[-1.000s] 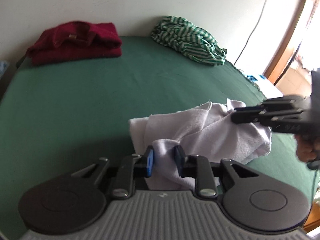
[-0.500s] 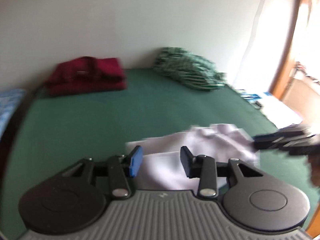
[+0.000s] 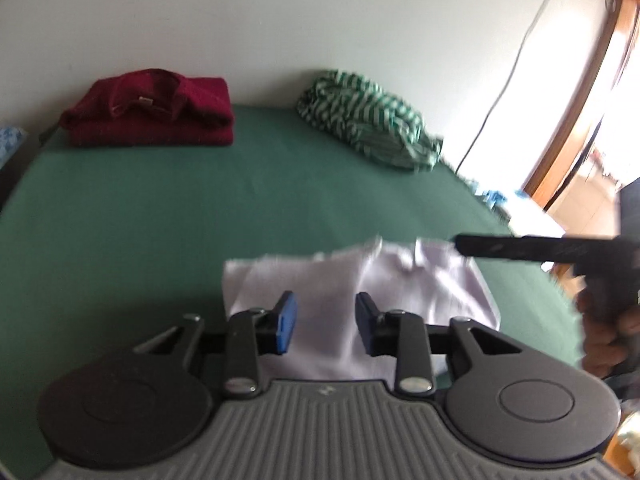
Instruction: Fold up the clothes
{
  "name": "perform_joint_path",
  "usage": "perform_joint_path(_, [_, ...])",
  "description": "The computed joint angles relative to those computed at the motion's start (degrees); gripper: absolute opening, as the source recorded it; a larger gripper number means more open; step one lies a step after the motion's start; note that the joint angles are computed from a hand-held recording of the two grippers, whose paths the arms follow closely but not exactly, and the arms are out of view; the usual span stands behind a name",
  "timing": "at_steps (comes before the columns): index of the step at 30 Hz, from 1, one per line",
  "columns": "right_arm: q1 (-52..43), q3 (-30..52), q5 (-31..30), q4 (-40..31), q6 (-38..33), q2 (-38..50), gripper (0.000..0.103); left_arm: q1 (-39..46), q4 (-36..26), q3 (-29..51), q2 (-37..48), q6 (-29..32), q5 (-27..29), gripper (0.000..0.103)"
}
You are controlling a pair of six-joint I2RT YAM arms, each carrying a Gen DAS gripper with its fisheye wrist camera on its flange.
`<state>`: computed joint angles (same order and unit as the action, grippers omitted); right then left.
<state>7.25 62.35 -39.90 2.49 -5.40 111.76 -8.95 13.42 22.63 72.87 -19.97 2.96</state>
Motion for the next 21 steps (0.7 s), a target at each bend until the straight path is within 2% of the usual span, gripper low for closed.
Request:
perform_joint_path(4, [0.7,8.6,0.7,-1.4,6.9,8.8,0.023,2.6,3.2,5.3,11.1,-0.1,1.0,0.036])
perform_joint_path(5, [0.5,10.8,0.7,-2.2,9.3,11.1,0.016,3.1,4.7,5.1,12.7,-0.5,0.9,0.036])
perform_joint_path(6, [0.2,12.5,0.8,-2.5,11.3,13.1,0.011,3.6,6.3,4.8,14.1,-0.8,0.9,0.042])
perform_joint_path(7, [-0.4,12.6,1.4,-1.7,12.2,14.1,0.000,4.1,7.9,4.5,15.7,-1.2,0.8,0.042])
perform_joint_path(9, [-1.1,12.4,1.0,-1.6,13.6,14.4,0.000,4.7,8.4,3.0,14.6,-2.7,2.2,0.042])
perform_joint_path(12, [-1.0,10.6,1.5,-1.4,13.2,11.5,0.003,4.3,3.5,3.5,9.7,-0.3,1.8,0.042])
perform_joint_path(13, [-0.5,9.1,2.7,0.7,13.3,9.9,0.012,4.7,3.7,3.6,8.8,-0.2,1.4,0.046])
perform_joint_path(14, [-0.1,8.0,3.0,2.3,13.5,8.7,0.015,5.1,4.1,3.8,8.1,-0.1,1.0,0.049])
perform_joint_path(15, [-0.2,8.0,1.3,2.8,14.5,8.7,0.016,5.5,4.5,4.0,7.4,-0.1,0.6,0.057])
perform_joint_path(17, [0.3,8.4,-0.2,2.6,15.3,9.2,0.022,6.7,4.4,7.4,12.5,0.2,2.7,0.060])
perform_joint_path(19, [1.6,10.2,3.3,-0.2,14.2,11.0,0.031,7.0,2.7,11.3,19.0,0.8,5.4,0.057])
perform_joint_path(21, [1.6,11.6,5.2,-2.0,14.5,11.9,0.019,4.6,4.2,11.2,21.1,3.5,1.2,0.057])
